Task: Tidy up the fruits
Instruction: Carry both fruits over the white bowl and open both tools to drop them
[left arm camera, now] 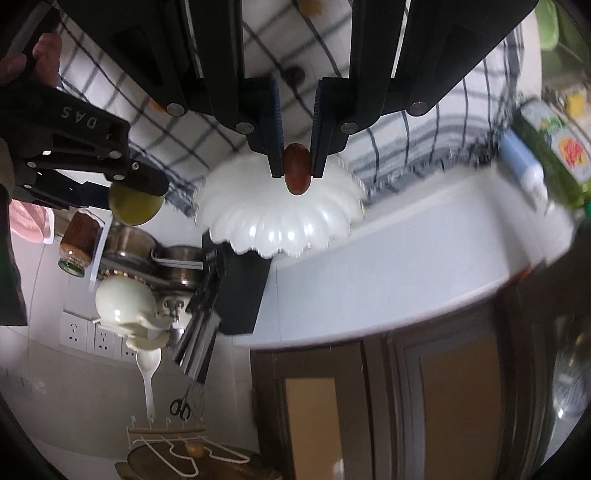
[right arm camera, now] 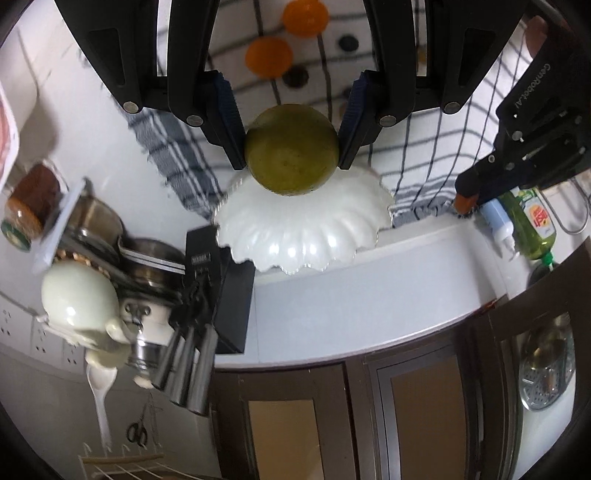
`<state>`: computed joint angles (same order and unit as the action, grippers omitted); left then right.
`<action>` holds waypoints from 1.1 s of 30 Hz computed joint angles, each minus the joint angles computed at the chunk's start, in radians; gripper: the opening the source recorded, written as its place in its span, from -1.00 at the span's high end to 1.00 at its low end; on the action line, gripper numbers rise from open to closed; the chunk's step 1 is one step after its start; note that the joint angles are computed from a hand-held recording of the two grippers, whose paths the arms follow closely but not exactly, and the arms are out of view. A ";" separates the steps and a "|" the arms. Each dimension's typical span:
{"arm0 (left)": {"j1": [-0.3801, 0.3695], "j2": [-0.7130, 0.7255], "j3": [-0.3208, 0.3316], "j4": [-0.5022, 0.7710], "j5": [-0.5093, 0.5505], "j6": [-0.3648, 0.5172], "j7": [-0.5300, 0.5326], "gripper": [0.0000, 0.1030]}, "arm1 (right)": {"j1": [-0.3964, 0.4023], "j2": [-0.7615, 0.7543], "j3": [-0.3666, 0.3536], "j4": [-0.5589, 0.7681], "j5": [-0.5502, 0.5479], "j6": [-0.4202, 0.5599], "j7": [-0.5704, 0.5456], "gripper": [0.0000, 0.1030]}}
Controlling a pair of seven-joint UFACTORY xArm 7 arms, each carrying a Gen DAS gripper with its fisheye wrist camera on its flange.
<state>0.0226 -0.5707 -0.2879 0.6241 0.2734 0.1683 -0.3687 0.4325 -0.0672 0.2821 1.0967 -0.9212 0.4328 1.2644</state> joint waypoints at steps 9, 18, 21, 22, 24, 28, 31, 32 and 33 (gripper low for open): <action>0.031 0.214 0.015 0.220 0.059 0.001 0.051 0.70 | 0.033 0.161 -0.063 0.217 0.130 0.009 -0.240 0.02; -0.125 0.517 0.166 0.518 -0.051 0.174 0.197 0.70 | 0.067 0.399 -0.125 0.526 0.375 0.105 -0.590 0.02; -0.147 0.601 0.190 0.603 -0.056 0.219 0.203 0.70 | 0.069 0.487 -0.141 0.631 0.456 0.146 -0.672 0.02; -0.153 0.632 0.196 0.635 -0.075 0.240 0.218 0.70 | 0.067 0.519 -0.144 0.669 0.488 0.163 -0.698 0.02; -0.156 0.694 0.201 0.704 -0.156 0.296 0.270 0.70 | 0.058 0.590 -0.146 0.754 0.559 0.203 -0.750 0.02; -0.171 0.808 0.224 0.821 -0.172 0.376 0.271 0.70 | 0.078 0.702 -0.192 0.891 0.622 0.275 -0.802 0.02; -0.178 0.882 0.231 0.904 -0.190 0.441 0.280 0.70 | 0.076 0.785 -0.207 0.999 0.688 0.337 -0.847 0.02; -0.178 0.898 0.233 0.920 -0.193 0.455 0.284 0.70 | 0.076 0.809 -0.211 1.031 0.705 0.359 -0.860 0.02; -0.179 0.919 0.236 0.941 -0.196 0.471 0.285 0.70 | 0.077 0.834 -0.217 1.066 0.717 0.380 -0.869 0.02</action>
<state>-0.1566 0.3483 -0.0518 1.5655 0.0776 0.6388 -0.0833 0.5091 0.7667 0.0648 2.1623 -0.2038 0.8126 0.3949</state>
